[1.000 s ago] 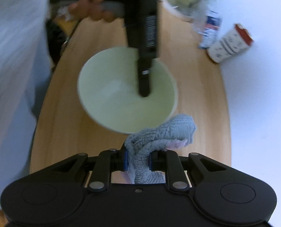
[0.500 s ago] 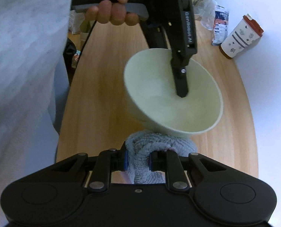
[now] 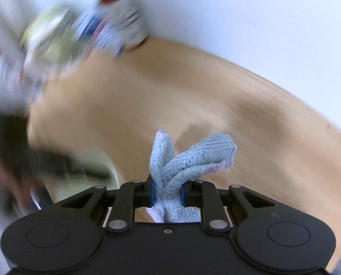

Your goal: Clean bowl

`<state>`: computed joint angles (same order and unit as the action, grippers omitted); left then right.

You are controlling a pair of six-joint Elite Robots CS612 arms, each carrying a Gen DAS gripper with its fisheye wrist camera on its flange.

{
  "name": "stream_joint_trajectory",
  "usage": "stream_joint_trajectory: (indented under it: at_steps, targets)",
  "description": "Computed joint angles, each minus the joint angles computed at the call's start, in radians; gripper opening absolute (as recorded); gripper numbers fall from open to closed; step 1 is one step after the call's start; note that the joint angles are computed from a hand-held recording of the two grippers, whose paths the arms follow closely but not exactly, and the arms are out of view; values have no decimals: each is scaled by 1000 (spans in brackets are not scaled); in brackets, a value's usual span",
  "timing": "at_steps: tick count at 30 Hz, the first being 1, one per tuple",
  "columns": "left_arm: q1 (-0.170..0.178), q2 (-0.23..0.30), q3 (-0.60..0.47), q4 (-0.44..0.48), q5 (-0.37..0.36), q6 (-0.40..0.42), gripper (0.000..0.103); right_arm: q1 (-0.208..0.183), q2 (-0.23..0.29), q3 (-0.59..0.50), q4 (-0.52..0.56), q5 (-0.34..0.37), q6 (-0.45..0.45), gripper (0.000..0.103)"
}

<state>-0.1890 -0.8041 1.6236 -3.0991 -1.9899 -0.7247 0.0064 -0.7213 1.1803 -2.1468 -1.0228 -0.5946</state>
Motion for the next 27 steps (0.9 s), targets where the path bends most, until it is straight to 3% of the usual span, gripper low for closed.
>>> stream_joint_trajectory:
  at_steps: [4,10,14,19,23,27]
  targets:
    - [-6,5,-11,-8,21,5,14,14,49,-98,168,25,166,22]
    - [-11,4,-22,18,25,41,14,31,74,-118,213,51,214,22]
    - [-13,6,-30,22,22,53,14,49,80,-129,227,20,184,22]
    - [-17,9,-49,49,19,76,14,72,104,-180,335,-12,141,22]
    - [-17,6,-47,45,29,89,14,80,97,-175,333,-30,77,22]
    - [-15,3,-46,45,36,90,15,73,94,-169,283,-62,94,22]
